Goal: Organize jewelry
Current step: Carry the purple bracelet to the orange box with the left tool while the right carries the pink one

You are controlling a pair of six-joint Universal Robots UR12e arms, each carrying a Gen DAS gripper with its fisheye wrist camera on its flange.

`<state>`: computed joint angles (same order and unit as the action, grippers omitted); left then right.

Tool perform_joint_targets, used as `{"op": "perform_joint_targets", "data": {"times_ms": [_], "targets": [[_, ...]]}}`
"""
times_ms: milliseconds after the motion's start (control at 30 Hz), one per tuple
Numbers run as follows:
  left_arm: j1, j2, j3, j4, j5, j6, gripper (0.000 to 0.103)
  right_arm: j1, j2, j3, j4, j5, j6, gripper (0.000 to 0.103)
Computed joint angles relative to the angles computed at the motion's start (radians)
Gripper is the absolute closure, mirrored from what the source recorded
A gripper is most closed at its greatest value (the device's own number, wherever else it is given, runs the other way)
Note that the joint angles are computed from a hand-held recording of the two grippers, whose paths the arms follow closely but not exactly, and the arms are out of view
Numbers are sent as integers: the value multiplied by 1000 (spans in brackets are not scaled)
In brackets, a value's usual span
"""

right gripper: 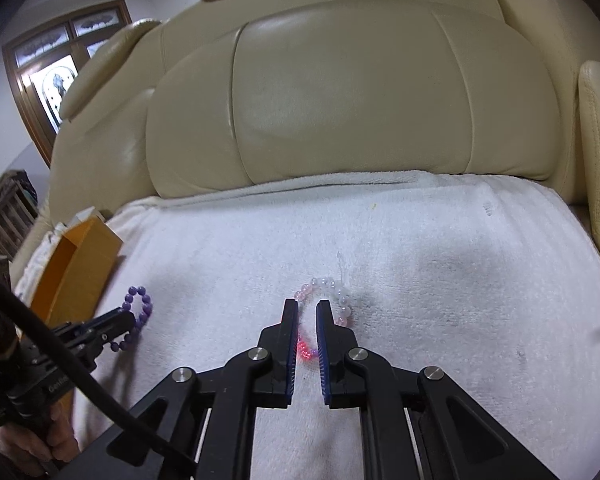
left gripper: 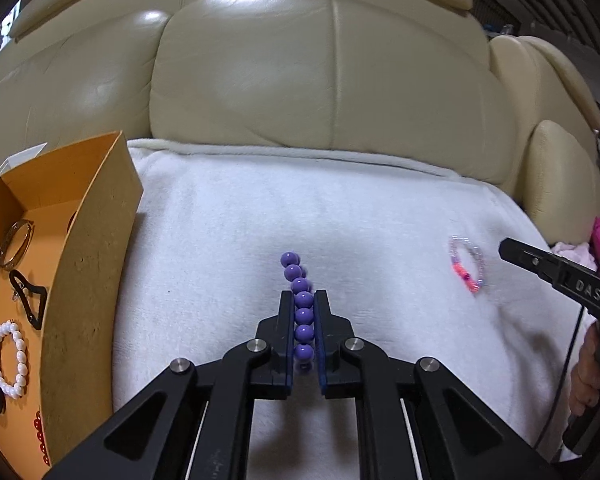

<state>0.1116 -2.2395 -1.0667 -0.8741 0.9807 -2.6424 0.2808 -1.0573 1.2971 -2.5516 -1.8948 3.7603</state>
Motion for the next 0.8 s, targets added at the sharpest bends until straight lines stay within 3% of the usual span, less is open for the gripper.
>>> {"op": "perform_joint_targets", "data": {"times_ms": [300, 467, 567, 667, 800], "targets": [[14, 44, -54, 3, -81, 40, 94, -13, -29, 47, -31, -9, 46, 93], [11, 47, -56, -7, -87, 51, 94, -27, -5, 9, 67, 35, 73, 87], [11, 49, -59, -9, -88, 57, 94, -25, 13, -13, 85, 23, 66, 86], [11, 51, -62, -2, -86, 57, 94, -22, 30, -35, 104, 11, 63, 78], [13, 55, -70, 11, -86, 55, 94, -14, 53, -64, 134, -19, 39, 77]]}}
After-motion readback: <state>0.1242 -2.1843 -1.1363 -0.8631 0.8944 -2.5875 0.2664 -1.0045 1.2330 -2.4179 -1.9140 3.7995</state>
